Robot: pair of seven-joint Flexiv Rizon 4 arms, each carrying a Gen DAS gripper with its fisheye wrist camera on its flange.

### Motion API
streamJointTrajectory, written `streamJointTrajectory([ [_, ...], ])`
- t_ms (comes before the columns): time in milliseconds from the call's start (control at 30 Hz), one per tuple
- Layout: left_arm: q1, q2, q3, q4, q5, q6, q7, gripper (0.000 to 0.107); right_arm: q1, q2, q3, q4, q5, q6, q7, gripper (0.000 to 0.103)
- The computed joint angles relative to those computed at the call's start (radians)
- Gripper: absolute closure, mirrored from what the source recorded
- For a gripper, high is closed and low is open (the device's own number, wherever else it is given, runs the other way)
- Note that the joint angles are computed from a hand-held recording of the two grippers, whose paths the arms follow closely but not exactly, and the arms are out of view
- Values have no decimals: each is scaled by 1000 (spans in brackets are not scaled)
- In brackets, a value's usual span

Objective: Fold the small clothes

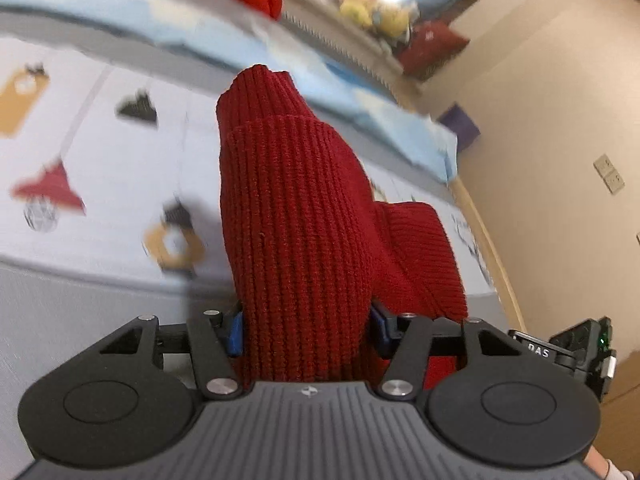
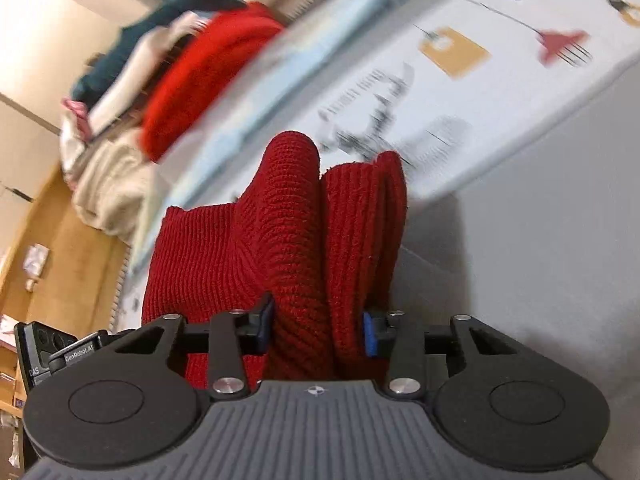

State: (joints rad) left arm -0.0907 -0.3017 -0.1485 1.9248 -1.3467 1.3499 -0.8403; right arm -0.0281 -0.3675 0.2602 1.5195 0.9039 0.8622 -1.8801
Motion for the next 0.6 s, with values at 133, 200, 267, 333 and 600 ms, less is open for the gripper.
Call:
streamJointTrajectory([
  [133,17,-2,4,-28,-57,48,51,44,35,-20,35,-38,63,116,-67,62],
  [200,21,-4,8,-42,-104,75,96,42,60,-38,50,-62,72,178,-94,62],
  [267,23,-11,20,-53,-107,96,93,35,85,-61,62,-85,67,232,-97,62],
  [333,19,-20,32,-52,-107,169,74,26,136,-86,42,-98,-18,264,-22,55],
  [600,120,40,85,30,208,-31,-213,26,177,-95,3,-52,-306,257,211,44],
])
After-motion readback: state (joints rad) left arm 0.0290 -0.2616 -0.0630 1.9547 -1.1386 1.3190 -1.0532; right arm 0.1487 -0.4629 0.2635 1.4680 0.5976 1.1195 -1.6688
